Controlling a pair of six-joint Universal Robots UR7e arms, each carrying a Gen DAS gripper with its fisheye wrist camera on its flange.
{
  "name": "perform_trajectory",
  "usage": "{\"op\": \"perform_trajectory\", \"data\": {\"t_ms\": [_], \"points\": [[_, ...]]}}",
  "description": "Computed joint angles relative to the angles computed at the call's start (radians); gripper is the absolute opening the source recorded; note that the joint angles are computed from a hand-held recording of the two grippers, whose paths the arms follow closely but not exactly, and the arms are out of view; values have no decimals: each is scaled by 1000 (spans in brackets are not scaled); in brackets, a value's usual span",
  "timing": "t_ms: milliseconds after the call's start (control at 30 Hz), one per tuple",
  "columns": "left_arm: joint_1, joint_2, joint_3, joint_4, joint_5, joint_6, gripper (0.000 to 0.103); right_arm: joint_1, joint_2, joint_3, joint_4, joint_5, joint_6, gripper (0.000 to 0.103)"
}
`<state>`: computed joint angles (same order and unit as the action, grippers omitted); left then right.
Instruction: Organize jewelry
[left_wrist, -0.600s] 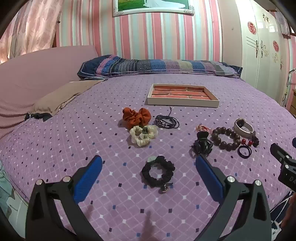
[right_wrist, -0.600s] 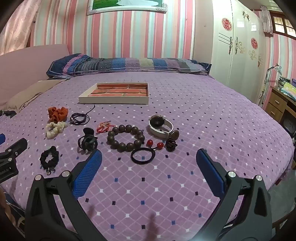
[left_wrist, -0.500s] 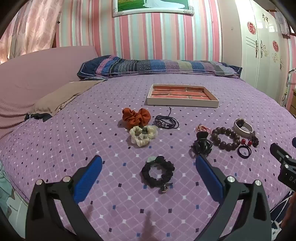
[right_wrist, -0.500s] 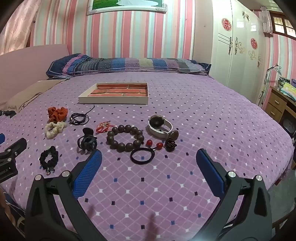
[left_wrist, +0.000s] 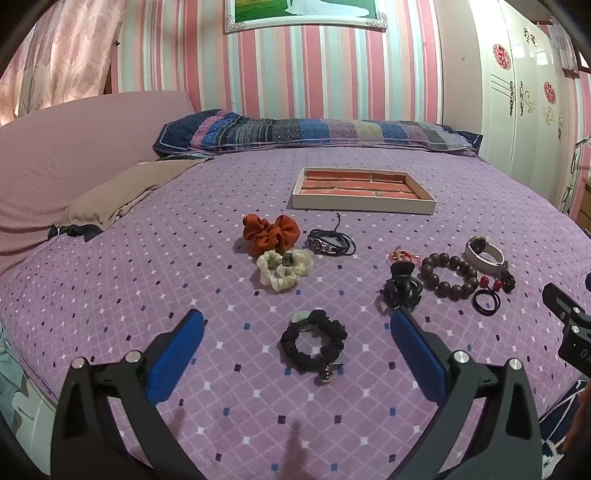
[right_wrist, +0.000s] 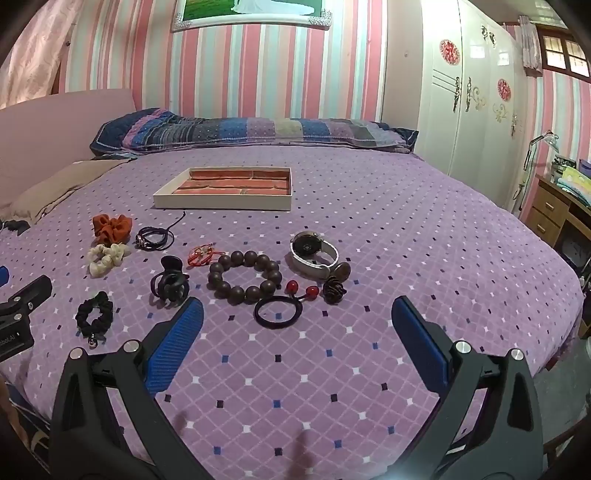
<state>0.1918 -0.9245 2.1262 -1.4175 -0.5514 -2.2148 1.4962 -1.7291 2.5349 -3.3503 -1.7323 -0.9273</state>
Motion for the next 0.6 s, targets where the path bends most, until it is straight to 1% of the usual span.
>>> {"op": "perform_trajectory", "data": {"t_ms": [600], "points": [[2,16,-9,-3,1,-1,99,0,-10,5,-2,3,4,99]]}}
